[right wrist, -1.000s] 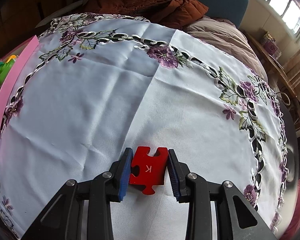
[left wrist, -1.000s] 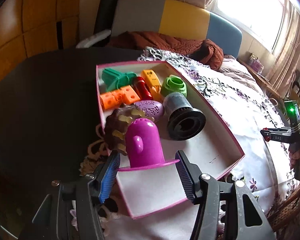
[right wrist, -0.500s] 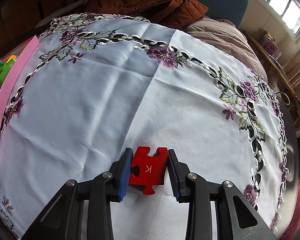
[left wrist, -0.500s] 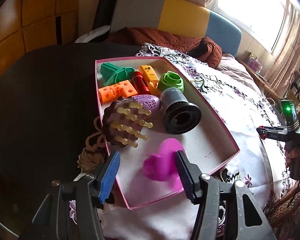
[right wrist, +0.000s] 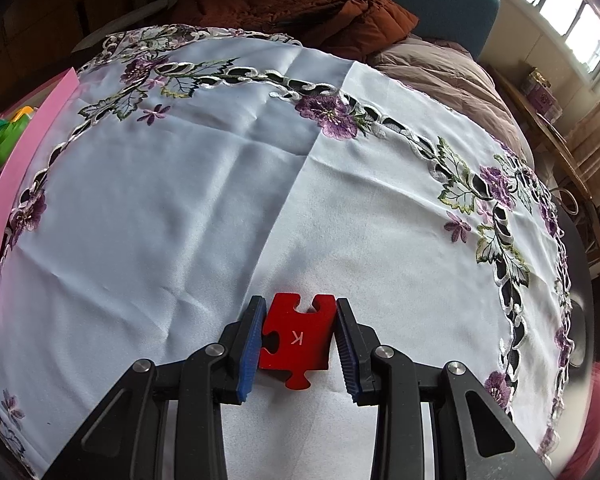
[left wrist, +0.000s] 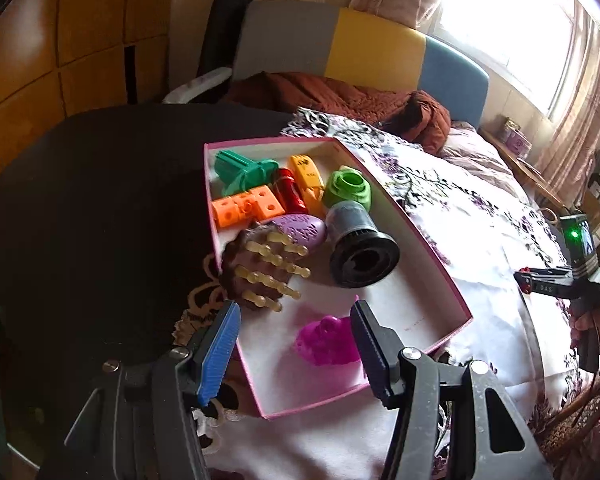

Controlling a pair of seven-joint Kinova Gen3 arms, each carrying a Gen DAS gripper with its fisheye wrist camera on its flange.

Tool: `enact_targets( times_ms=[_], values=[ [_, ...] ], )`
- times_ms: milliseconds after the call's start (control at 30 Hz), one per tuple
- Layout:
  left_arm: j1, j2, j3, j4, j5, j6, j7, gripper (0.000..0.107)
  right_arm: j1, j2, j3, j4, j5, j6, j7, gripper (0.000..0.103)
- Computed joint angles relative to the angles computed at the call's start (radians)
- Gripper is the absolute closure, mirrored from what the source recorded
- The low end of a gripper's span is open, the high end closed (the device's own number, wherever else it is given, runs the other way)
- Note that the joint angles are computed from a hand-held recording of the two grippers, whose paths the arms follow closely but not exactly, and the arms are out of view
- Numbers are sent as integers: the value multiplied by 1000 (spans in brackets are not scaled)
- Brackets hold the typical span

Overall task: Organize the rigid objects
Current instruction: 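Carry the red puzzle piece with the right tool into the tray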

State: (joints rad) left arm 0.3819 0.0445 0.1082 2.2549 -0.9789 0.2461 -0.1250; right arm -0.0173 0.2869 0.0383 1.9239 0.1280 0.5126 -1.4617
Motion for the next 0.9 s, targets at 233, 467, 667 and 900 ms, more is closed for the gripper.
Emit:
enact_targets(
  times_ms=[233,467,667,900],
  values=[
    [-1,-12,21,0,-65,60,89,49,-13,-3,7,5,19,-4,-19,69],
    [-21,-19,34,6,-71,67,110,49,-14,-1,7,-4,16,9,-32,69],
    [-45,-36,42,20,-85,56,135,49,-30,-16,14,-8,22,15,-92,71],
    [-79,-49,53,41,-105,37,164,49,-23,-55,-13,4,-10,11,-106,71]
  ],
)
